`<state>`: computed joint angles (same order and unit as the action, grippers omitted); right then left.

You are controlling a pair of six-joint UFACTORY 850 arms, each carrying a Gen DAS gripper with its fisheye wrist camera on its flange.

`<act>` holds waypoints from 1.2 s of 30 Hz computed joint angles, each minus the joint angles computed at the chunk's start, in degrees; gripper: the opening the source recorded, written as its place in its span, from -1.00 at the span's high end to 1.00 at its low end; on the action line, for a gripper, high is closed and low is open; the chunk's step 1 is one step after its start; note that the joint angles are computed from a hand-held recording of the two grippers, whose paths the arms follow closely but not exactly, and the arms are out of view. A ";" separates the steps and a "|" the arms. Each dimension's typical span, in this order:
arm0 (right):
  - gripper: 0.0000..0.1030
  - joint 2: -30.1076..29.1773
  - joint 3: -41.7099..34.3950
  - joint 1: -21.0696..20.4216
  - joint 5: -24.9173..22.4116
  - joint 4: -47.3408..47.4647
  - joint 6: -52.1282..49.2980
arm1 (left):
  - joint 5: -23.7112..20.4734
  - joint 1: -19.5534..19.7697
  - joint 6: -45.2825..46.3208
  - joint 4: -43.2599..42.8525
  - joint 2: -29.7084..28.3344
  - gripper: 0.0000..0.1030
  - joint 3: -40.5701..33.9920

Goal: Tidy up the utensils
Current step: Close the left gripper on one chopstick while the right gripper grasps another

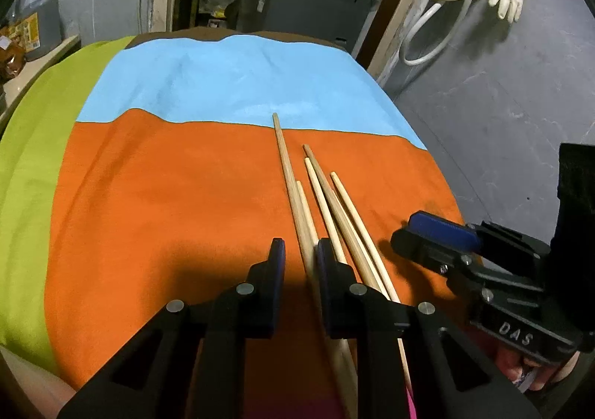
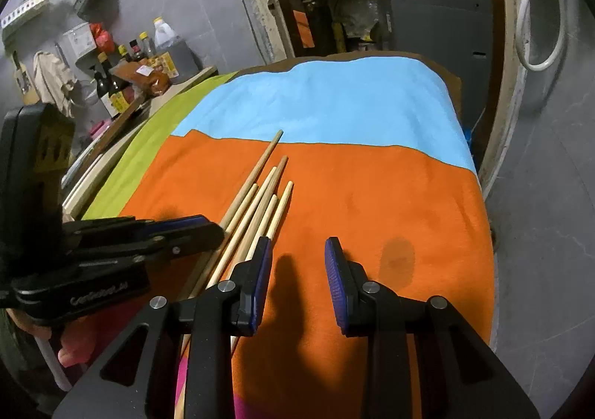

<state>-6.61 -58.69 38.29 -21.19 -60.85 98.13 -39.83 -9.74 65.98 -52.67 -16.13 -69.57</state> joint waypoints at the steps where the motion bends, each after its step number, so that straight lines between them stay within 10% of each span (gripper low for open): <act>1: 0.47 -0.16 -0.21 0.02 0.03 0.56 -0.76 | 0.02 -0.11 -0.71 0.51 -0.26 0.76 -0.43; 24: 0.77 -6.90 -8.92 -2.55 -0.52 28.99 -30.69 | -0.84 -0.75 -7.58 9.27 -1.12 0.86 -3.01; 30: 0.93 -4.54 -5.63 -3.10 4.10 29.24 -24.51 | -2.65 -0.48 -11.95 10.93 -1.75 0.90 -4.26; 36: 0.94 -0.43 -1.49 -0.69 4.74 8.47 -0.75 | -0.25 0.73 -5.92 5.84 3.01 0.92 0.92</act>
<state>-7.05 -60.18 37.61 -16.45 -52.38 97.39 -40.09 -9.00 60.06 -46.82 -13.12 -68.64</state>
